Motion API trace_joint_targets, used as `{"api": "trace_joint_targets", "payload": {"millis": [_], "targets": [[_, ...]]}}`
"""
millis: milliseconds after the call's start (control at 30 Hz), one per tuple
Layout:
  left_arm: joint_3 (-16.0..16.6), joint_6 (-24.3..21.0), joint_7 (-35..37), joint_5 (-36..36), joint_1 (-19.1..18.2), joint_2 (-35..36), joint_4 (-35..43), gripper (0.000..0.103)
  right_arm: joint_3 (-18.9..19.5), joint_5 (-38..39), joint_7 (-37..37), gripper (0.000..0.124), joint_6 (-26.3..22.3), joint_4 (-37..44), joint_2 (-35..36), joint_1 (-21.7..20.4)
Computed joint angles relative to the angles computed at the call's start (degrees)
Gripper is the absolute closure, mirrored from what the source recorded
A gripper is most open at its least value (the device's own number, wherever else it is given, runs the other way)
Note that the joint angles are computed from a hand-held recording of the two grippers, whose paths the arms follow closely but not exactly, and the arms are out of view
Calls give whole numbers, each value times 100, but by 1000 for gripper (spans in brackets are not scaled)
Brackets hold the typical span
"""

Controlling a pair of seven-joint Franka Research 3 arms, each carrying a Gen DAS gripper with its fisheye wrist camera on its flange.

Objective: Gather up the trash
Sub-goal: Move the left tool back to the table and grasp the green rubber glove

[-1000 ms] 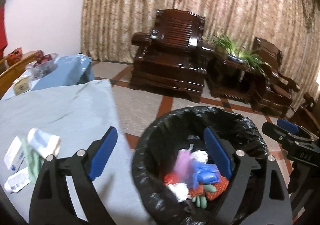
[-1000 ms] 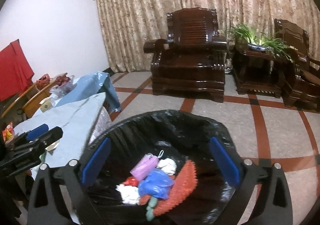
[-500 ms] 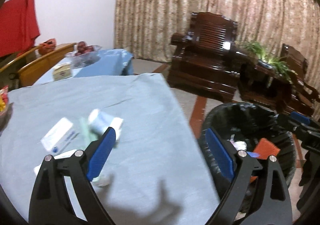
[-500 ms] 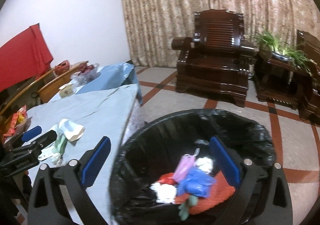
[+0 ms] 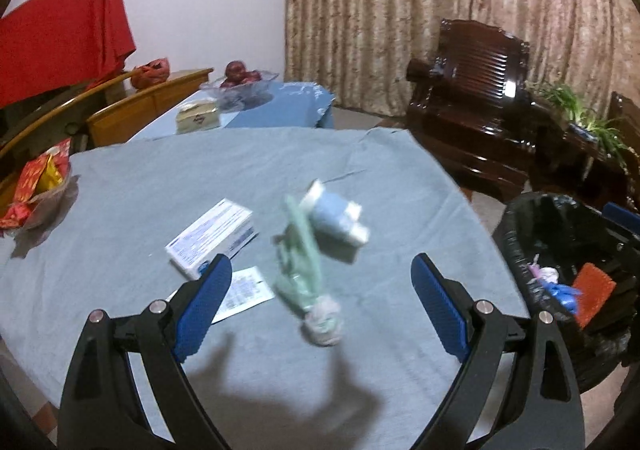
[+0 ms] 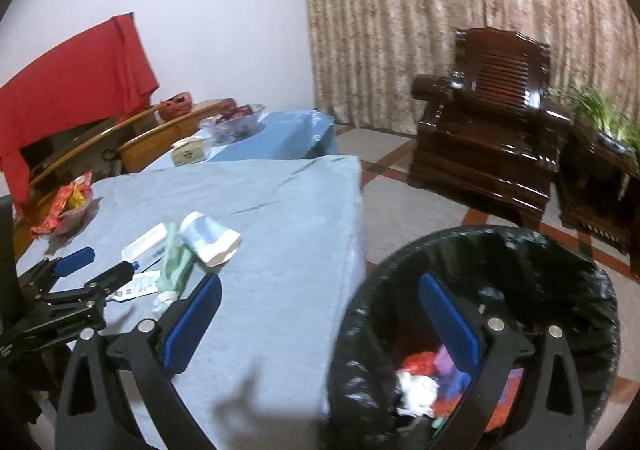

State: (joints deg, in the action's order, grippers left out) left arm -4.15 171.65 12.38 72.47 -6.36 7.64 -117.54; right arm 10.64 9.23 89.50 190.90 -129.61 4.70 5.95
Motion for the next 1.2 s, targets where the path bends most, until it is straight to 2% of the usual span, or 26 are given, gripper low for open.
{"api": "trace_joint_targets", "payload": {"millis": [33,100,233,333,567,667,800,867,1100,1133,1200], "targets": [[12,-7,14,-15,14,17,-8,16,-59,-27,14,27,18,55,69,106],[23,-28,104,-108,37,74,-17,19,110,-57,18,27,51,137,186,13],[61,4,427,-478,74,239,-12,24,594,-252,29,27,-6,373,476,-344],[148,38,477,-577,47,329,-9,24,308,-151,-191,27,-67,591,704,48],[232,29,926,-1073,-17,651,141,24,133,249,-623,29,-338,1169,1206,347],[193,3,1380,-1588,-5,874,259,28,7,440,-754,30,-403,1326,1299,464],[303,146,1694,-1994,-134,1100,391,28,-169,613,-907,31,-555,1496,1409,627],[250,98,2008,-2303,-143,1209,493,30,-254,681,-955,31,-612,1564,1453,728],[-401,78,3403,-3961,266,1610,735,31,-482,797,-1075,31,-676,1670,1505,988],[-525,71,3603,-4179,353,1676,778,33,-536,802,-1068,31,-682,1686,1508,1033],[-500,110,3772,-4362,294,1739,844,39,-564,825,-1075,31,-683,1687,1498,1049]]}}
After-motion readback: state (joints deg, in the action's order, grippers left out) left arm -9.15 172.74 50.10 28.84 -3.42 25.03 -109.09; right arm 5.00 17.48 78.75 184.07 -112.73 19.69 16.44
